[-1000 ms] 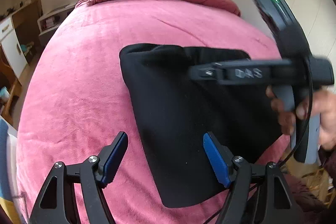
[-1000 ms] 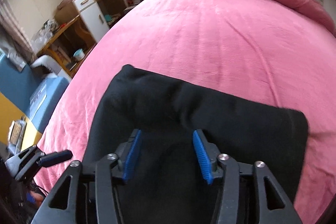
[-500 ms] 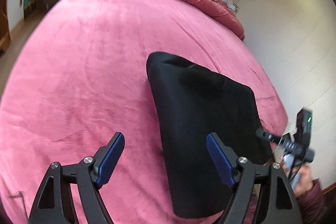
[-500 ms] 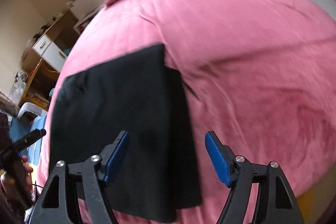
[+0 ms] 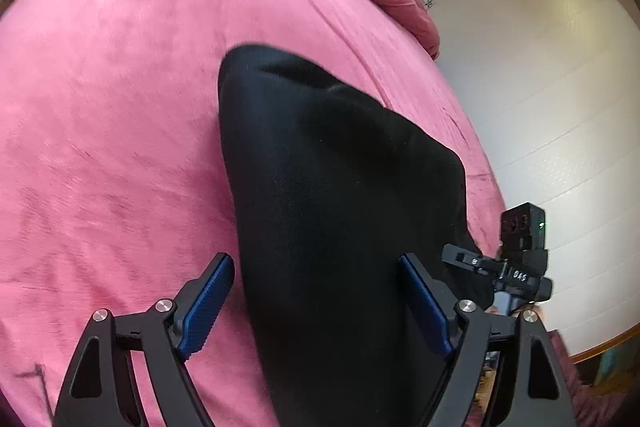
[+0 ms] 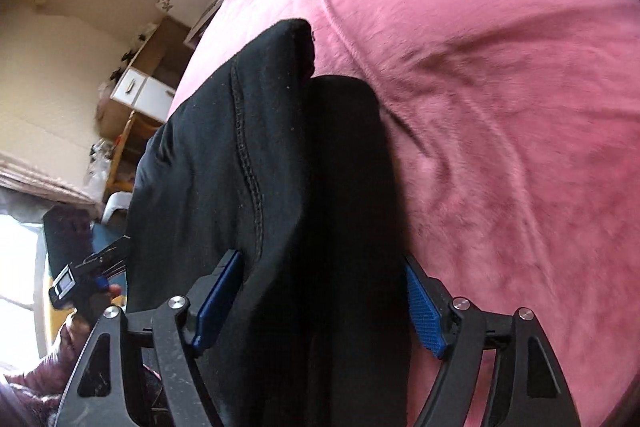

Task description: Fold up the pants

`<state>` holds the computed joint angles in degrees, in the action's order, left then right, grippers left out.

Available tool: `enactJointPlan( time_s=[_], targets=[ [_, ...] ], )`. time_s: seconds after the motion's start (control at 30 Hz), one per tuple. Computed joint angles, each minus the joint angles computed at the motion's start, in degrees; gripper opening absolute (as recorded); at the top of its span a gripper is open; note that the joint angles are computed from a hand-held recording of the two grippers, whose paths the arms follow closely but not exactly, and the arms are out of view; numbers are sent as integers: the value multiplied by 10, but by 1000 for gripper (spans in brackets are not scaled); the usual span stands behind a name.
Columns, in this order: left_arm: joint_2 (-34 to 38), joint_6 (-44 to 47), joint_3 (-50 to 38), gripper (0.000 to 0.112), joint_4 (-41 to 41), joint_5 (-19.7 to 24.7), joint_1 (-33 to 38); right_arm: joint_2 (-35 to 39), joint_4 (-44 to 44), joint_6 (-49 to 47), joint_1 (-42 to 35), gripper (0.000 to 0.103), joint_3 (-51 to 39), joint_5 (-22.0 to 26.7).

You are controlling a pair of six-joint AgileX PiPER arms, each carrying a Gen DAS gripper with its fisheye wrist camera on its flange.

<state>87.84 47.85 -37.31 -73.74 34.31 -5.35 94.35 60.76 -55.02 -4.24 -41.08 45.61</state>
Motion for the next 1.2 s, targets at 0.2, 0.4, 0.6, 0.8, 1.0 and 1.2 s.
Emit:
enactJointPlan(
  time_s=[0.2,0.4,0.6,0.8,1.0,1.2],
  targets=[
    [73,32,-19,79,-49,52,2,44,37,-63,-5,74,-11,13],
    [29,55,2,62,-58,55,1,-4,15,-22,53,51,-3,-20],
    [-53,13,7,62,4,67,31,-77,-43,82,133,47,-41,-33],
    [-59,-45,-80,62,110,96,105,0,-20,118,209,47,-156,-69],
    [10,-93,-188,62,189,87,136,129,-80,214,258,47,-335,-70],
    [102,-118,-266,62,227,75,146,248,-162,303,265,47,-511,-22]
  ],
)
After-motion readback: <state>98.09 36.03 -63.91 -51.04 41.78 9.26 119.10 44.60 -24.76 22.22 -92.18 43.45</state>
